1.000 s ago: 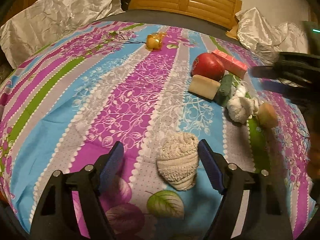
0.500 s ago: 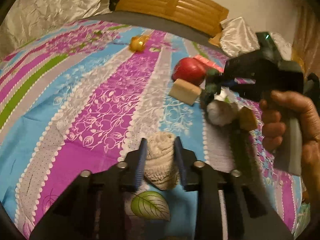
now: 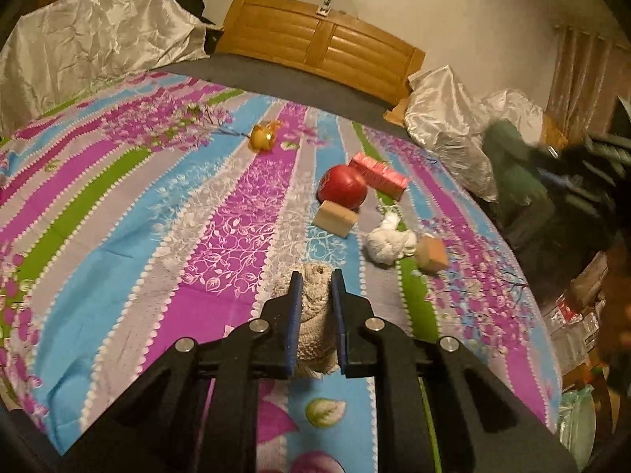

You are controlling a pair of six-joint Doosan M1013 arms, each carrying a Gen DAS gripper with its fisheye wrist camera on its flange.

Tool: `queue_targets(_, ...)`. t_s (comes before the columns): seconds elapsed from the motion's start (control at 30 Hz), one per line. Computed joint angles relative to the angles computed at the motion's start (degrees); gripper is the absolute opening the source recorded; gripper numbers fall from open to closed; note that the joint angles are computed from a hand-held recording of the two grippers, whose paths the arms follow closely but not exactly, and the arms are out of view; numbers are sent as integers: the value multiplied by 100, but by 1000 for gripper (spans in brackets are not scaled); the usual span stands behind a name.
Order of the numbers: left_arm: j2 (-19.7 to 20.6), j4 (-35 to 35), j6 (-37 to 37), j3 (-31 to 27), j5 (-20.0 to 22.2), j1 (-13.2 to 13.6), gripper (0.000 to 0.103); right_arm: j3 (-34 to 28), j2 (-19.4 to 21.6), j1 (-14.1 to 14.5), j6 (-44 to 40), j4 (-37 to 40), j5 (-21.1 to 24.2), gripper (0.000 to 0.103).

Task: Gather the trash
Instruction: 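Grasp the beige ball with left gripper while right grasps green scrubber, then carry ball and scrubber to the green bin and release both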

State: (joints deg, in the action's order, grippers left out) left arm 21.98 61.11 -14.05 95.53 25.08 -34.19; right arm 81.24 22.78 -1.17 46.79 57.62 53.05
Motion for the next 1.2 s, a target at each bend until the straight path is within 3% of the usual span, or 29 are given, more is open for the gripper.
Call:
queue_targets(0.33,-151,156,311,-90,-48,-342,13,1447,-1234,-696,-244,-175,-173,10)
queue_targets(0.67,136,-687,2178,-726,-642,-791,13,2347,-2009,-1596,-261,-6,-545,10)
queue_targets(0.93,531,-1781,3854,-1528,-871,-1057,13,2846,-2531,-2621,-382,155,-908,10)
queue_targets(1.2,1118,-4161,6728,-2682,-888,-1307,13,3009,-2850,-3685,-521,427,-1335,10)
